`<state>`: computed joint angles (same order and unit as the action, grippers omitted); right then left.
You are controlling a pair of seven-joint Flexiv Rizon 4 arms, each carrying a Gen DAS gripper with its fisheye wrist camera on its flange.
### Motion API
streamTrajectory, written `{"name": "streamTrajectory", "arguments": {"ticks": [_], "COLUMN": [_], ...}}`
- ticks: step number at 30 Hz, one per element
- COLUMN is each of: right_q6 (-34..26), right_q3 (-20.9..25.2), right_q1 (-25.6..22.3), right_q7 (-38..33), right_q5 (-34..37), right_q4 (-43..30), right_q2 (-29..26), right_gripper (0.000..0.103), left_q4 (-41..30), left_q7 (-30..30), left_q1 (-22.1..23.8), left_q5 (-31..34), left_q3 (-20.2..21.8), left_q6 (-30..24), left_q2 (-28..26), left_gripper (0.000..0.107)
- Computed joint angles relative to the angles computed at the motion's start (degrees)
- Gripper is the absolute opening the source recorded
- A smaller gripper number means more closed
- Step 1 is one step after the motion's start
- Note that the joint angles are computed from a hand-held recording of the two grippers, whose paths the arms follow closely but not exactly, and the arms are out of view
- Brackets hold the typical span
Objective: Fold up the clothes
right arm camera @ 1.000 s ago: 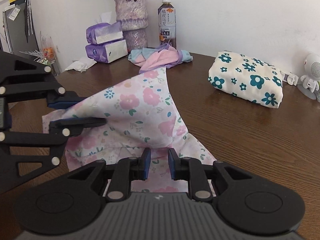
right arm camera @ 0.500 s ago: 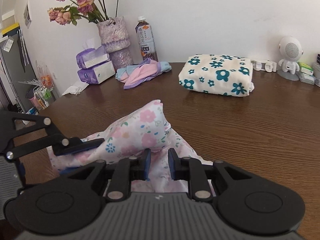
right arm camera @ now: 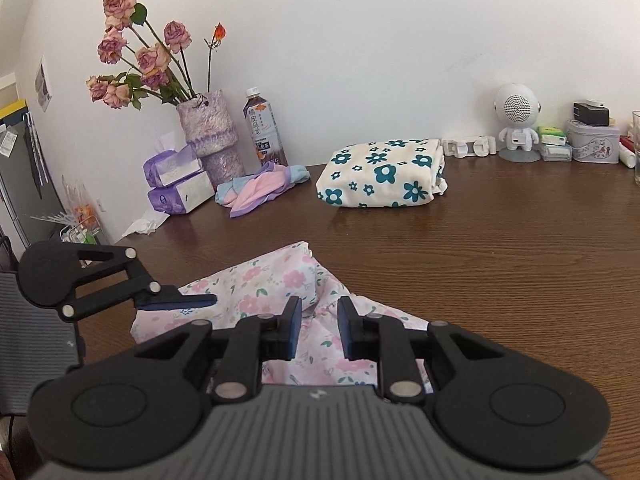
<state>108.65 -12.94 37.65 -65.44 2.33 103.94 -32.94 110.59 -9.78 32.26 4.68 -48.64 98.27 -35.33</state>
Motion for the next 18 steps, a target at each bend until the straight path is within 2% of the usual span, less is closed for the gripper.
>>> {"name": "streamTrajectory", "arguments": {"ticks": [3, 5, 6, 9, 11, 16, 18], "right_q6": [1.4, 1.6, 1.7, 0.7, -0.6, -7.0, -9.8], "right_q3": [-1.0, -1.8, -2.2, -4.8, -9.5, -22.4, -22.0], "right_q1": [1.2, 2.3, 2.9, 5.7, 9.8, 19.0, 18.0], "right_q7": [0.0, -0.5, -0.7, -1.4, -1.6, 0.6, 3.4], "right_q5": [1.5, 2.2, 2.4, 3.2, 4.1, 4.0, 1.6], "right_q4": [0.4, -0.1, -0.3, -2.6, -4.7, -8.7, -9.3], "right_q2": [-0.1, -0.4, -0.5, -1.8, -3.4, -8.9, -9.4], "right_gripper": [0.020, 0.020, 0.020, 0.020, 0.020, 0.020, 0.019], "left_q4": [1.8, 2.0, 1.5, -0.1, -0.8, -1.8, -1.3], "left_q7": [-1.2, -3.9, -5.4, -9.0, -9.6, -6.5, -5.0], "left_q1": [8.7, 12.1, 12.5, 12.7, 12.9, 11.5, 12.5], "left_q5": [-2.0, -4.9, -6.3, -9.3, -10.3, -13.6, -15.0], "left_q3": [-9.8, -13.7, -14.0, -13.6, -13.0, -11.5, -12.9], "left_q6": [-2.8, -5.3, -6.0, -7.4, -9.2, -13.2, -13.7], "left_q2": [-1.5, -2.4, -2.9, -3.8, -4.0, -5.8, -7.0], "left_gripper": [0.050, 0.049, 0.048, 0.034, 0.032, 0.029, 0.029]}}
